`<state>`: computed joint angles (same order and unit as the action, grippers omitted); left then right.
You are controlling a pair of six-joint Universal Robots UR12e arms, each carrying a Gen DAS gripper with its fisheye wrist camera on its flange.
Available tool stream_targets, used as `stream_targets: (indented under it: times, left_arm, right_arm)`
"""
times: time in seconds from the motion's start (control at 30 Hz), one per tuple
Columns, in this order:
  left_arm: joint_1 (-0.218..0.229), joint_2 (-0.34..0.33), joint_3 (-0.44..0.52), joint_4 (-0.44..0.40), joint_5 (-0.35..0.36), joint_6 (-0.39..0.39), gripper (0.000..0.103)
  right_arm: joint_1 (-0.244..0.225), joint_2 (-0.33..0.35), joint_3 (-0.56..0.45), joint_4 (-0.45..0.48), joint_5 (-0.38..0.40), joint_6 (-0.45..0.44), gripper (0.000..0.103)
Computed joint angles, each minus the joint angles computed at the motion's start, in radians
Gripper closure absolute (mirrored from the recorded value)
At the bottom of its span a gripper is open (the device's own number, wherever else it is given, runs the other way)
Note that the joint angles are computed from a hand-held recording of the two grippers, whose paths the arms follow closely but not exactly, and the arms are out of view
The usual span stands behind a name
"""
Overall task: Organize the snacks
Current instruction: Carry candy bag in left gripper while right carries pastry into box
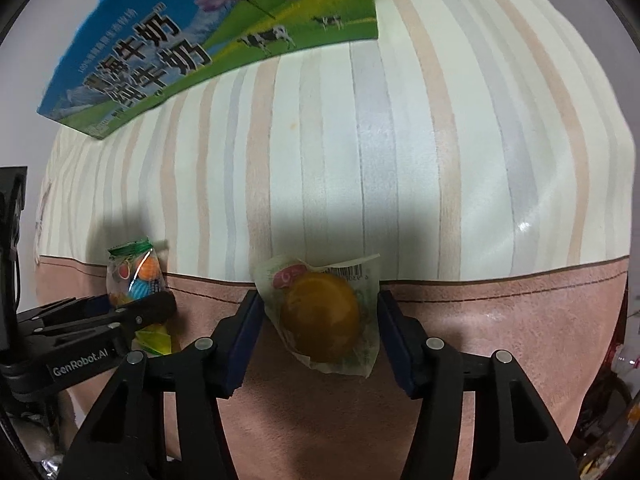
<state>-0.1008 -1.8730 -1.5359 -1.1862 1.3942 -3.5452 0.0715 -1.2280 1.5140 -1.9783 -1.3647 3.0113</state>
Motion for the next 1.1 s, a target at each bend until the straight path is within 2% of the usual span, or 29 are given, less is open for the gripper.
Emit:
stream_targets:
  times: [0.17,0.4,0.43,0.57,0.67,0.77,0.87,0.97,1.1]
  left_arm:
    - [-0.005,0.036,0.007,0.034,-0.013,0.012,0.054]
    - [0.021,0.066,0.055,0.083,-0.056,0.025,0.054]
    - [0.030,0.042,0.089,0.090,-0.067,0.031,0.054]
    - [0.052,0.021,0.165,0.094,-0.093,0.050,0.054]
    - [0.062,-0.004,0.232,0.081,-0.075,0.075,0.054]
    - [0.070,-0.060,0.332,0.043,-0.025,0.109,0.054]
    - [0.076,-0.124,0.405,0.012,0.027,0.119,0.053]
    - [0.091,-0.184,0.480,-0.061,0.061,0.128,0.053]
    - [0.103,-0.255,0.547,-0.129,0.106,0.133,0.053]
  right_arm:
    - [-0.017,-0.015,-0.011,0.028,0.066,0.016,0.045]
    - [-0.032,-0.020,-0.074,0.053,0.168,0.026,0.045]
    - [-0.030,-0.019,-0.085,0.048,0.184,0.032,0.045]
    - [-0.036,-0.004,-0.161,0.029,0.251,0.046,0.045]
    - [-0.035,0.023,-0.233,0.019,0.282,0.052,0.045]
    - [-0.026,0.069,-0.326,-0.004,0.260,0.056,0.045]
    - [-0.010,0.132,-0.427,-0.017,0.172,0.053,0.045]
    - [0.010,0.218,-0.548,0.038,0.095,0.057,0.045]
    - [0.019,0.284,-0.629,0.107,0.021,0.057,0.045]
